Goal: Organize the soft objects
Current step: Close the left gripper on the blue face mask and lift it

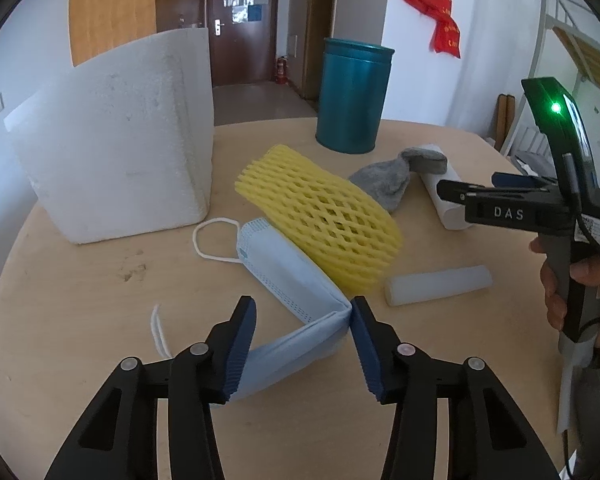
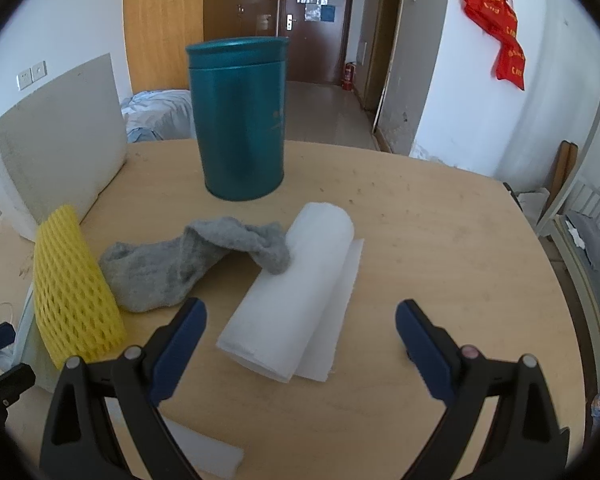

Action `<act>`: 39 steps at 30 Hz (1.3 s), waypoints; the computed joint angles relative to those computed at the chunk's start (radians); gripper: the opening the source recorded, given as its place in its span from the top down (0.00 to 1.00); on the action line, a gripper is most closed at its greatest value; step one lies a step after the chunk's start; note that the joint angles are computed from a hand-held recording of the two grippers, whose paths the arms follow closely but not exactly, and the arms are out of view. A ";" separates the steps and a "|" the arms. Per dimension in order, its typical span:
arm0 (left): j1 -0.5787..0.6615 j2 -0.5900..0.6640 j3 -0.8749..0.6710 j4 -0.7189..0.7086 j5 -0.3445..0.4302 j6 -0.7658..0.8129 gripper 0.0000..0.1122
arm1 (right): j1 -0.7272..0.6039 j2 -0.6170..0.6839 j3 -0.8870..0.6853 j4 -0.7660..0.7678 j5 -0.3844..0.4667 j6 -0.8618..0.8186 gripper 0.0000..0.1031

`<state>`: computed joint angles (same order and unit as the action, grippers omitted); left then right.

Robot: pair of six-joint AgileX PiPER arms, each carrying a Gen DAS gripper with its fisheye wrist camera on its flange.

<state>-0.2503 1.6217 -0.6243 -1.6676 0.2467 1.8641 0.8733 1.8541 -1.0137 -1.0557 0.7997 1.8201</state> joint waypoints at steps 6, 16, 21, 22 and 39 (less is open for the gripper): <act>0.003 0.009 -0.004 0.059 0.005 -0.049 0.68 | -0.002 0.005 -0.004 -0.002 -0.004 -0.003 0.06; 0.015 -0.009 0.012 0.085 0.023 -0.057 0.77 | -0.019 0.009 -0.006 0.005 -0.011 -0.012 0.06; 0.036 -0.014 0.015 0.115 0.049 -0.077 0.87 | -0.030 0.023 -0.020 0.019 -0.012 -0.037 0.06; 0.037 -0.015 0.015 0.115 0.050 -0.077 0.88 | -0.030 0.024 -0.022 0.021 -0.010 -0.040 0.06; 0.107 -0.101 0.073 0.080 0.142 0.012 0.94 | -0.101 0.042 -0.025 0.091 -0.067 -0.068 0.06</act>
